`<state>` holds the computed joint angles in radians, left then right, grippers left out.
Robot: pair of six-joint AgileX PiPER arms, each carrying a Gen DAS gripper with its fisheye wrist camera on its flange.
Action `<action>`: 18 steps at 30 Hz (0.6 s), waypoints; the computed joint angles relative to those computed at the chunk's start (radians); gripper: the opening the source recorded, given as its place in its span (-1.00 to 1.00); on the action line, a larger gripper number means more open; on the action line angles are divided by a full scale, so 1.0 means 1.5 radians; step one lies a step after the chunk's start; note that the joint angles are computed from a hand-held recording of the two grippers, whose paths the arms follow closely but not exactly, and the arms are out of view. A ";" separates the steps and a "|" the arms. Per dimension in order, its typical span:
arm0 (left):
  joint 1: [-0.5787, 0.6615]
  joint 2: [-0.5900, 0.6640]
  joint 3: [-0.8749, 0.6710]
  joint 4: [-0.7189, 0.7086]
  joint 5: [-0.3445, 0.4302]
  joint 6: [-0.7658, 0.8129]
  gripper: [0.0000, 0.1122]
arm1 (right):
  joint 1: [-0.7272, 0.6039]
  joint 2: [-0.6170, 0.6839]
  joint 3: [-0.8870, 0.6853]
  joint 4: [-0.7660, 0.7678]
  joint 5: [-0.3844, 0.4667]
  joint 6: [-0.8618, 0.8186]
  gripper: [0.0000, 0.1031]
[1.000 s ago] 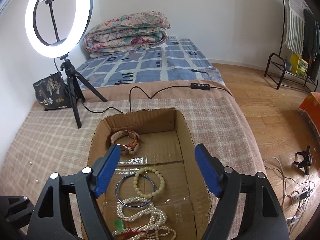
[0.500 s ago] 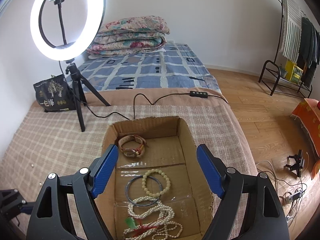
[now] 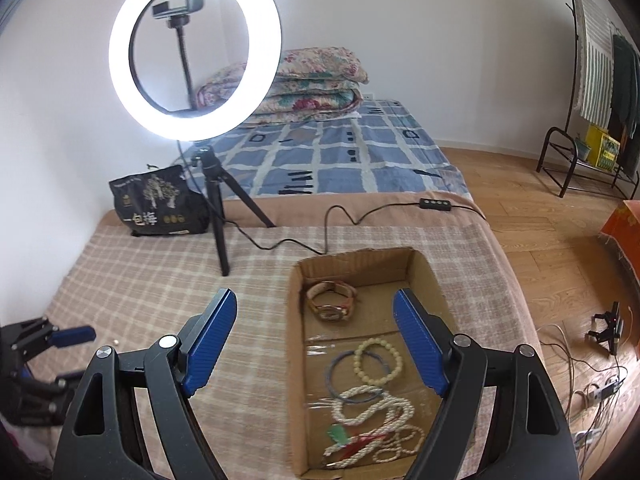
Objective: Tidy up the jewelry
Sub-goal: 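Move left tool to a pearl earring while right tool moves to the other pearl earring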
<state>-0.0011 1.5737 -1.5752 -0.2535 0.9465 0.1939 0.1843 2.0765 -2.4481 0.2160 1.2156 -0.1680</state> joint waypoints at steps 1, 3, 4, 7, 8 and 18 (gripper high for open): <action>0.017 -0.002 0.004 -0.005 0.001 0.014 0.04 | 0.008 -0.012 0.020 0.000 -0.011 -0.002 0.56; 0.053 -0.010 0.015 -0.013 0.004 0.041 0.04 | 0.027 -0.037 0.066 -0.002 -0.035 -0.006 0.56; 0.071 -0.014 0.024 -0.017 0.003 0.055 0.04 | 0.038 -0.049 0.092 -0.005 -0.048 -0.009 0.56; 0.121 -0.019 0.041 -0.033 0.004 0.091 0.04 | 0.068 -0.072 0.141 -0.010 -0.071 -0.017 0.56; 0.138 -0.019 0.046 -0.041 0.007 0.102 0.04 | 0.075 -0.077 0.153 -0.008 -0.076 -0.020 0.56; 0.247 -0.009 0.088 -0.087 0.004 0.189 0.04 | 0.159 -0.104 0.273 0.042 -0.114 -0.118 0.35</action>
